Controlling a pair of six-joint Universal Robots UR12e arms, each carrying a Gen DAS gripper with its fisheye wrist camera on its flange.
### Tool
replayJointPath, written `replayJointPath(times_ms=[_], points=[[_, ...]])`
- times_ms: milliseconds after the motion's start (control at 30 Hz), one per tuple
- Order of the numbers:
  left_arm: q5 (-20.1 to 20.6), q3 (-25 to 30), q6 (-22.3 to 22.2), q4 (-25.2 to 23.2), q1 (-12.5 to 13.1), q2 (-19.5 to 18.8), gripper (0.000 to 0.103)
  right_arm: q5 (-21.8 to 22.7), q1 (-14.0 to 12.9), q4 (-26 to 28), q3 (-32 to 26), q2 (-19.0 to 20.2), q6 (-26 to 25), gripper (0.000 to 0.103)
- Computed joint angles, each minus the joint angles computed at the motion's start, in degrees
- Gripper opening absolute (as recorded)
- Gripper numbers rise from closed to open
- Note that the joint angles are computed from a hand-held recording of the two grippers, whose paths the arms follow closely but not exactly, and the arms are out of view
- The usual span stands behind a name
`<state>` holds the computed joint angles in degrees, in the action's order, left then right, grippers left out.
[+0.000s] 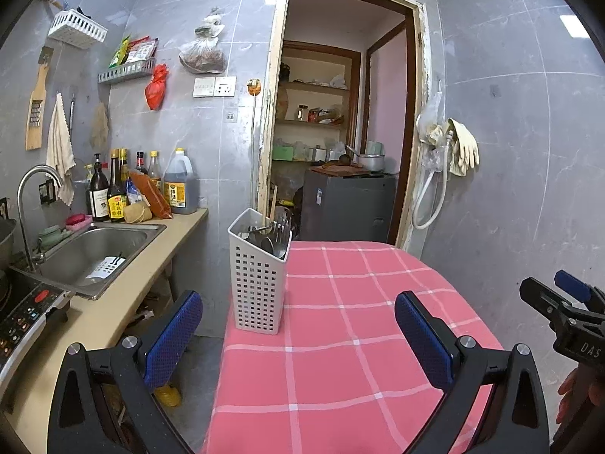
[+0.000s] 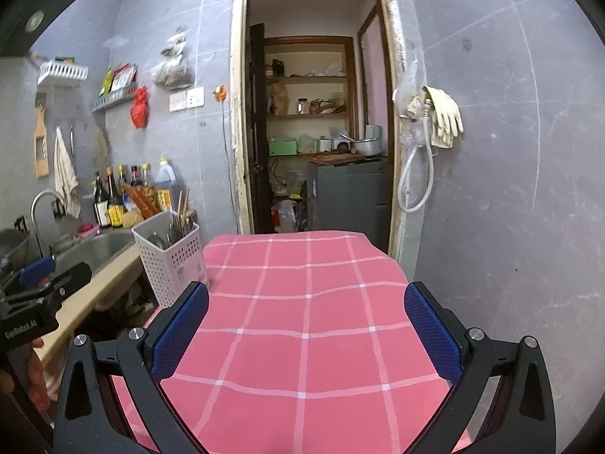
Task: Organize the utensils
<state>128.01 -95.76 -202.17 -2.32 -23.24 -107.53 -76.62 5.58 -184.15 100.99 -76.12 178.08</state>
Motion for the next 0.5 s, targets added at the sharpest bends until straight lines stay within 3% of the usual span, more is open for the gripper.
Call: replayJointPath(times_ms=[500], points=[[0.3,0.0,-1.7,-2.2,0.2,0.0,0.103,1.7,0.0,2.5,-1.1,0.6,-0.8,0.102]])
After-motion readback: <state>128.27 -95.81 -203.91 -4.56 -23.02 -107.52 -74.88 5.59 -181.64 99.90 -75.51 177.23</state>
